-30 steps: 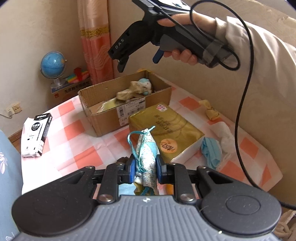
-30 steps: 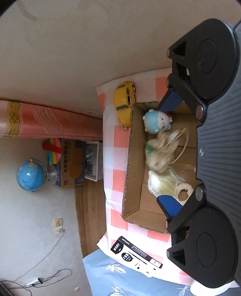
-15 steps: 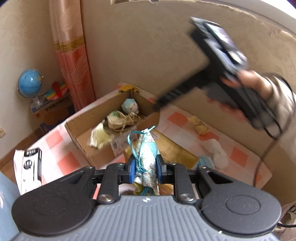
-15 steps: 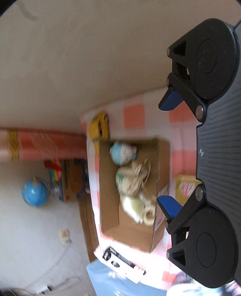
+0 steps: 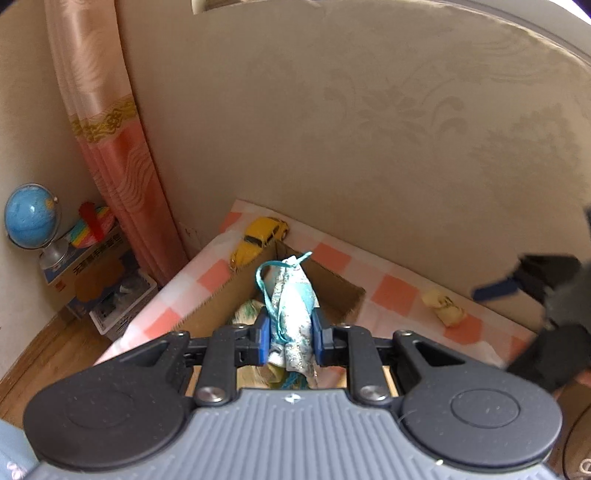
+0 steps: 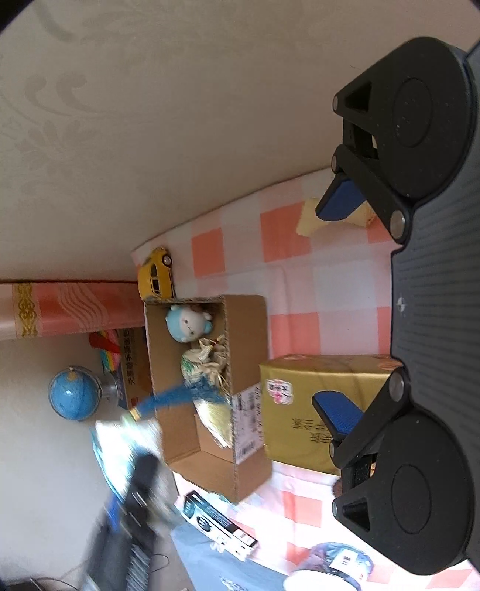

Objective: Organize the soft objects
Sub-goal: 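Carry the blue-tasseled pouch into the box and open the left gripper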

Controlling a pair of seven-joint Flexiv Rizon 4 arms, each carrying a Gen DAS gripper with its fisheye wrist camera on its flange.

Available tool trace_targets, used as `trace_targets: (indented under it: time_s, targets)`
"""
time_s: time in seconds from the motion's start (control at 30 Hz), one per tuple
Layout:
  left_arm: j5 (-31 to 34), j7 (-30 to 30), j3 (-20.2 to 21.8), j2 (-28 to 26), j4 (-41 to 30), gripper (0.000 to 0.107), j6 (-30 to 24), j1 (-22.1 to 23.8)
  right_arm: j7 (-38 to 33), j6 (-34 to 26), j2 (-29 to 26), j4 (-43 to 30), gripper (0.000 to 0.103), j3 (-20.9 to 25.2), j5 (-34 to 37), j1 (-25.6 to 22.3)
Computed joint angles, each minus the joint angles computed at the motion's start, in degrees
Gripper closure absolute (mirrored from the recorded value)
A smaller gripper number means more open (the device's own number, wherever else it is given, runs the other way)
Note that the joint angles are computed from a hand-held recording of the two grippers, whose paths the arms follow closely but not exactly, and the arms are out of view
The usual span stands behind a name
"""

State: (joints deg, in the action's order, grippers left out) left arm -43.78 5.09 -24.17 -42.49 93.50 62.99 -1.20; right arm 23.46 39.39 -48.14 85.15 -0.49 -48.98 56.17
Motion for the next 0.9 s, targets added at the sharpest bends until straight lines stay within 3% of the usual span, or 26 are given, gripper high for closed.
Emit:
trace_targets:
  time_s: [0.2,0.3,0.37,0.4,0.43,0.47,0.67,0.9]
  targets:
    - [5.96,-3.42,3.06,-5.69,-10.08,0.085,-5.95,-2.96,-0.34,1.6,-0.62,0.11,0.003,0.49,0.45,-0.1]
    - [8.17,-5.43,4.34,-8.05,-13.27,0.083,-6.29,-4.19,0.04,2.19,-0.83,0.26,0.003,0.35,0.91,-0.13]
    - [9.89,-8.35,5.83,-9.6,-15.29,0.071,-6.24,-5.24,0.0,2.13,-0.93,0.23,0.003,0.33,1.37,-0.17]
    - [10.65,-9.36,6.21,-10.3,-16.02,0.051,-5.73,-5.51,-0.1,2.17,-1.05,0.13,0.003,0.33,1.55,-0.22]
    - [10.85,-9.91,5.99,-10.82,-15.99,0.036,-3.9,-5.49,-0.36,2.04,-1.23,-0.11,0.003,0.39,1.85,-0.28]
    - [11.02,-10.26,5.55,-11.22,-15.9,0.033,-2.16,-5.31,-0.53,1.91,-1.4,-0.3,0.003,0.32,1.97,-0.23]
    - [12.61,-12.67,3.94,-10.58,-13.65,0.024,1.0,-3.4,-1.04,1.61,-1.55,-0.64,0.002,-0.18,1.8,0.16]
    - [12.6,-10.7,-0.47,-5.6,-3.09,0.018,8.32,0.7,-1.7,-0.46,-0.78,-0.09,0.0,-0.28,0.02,1.28]
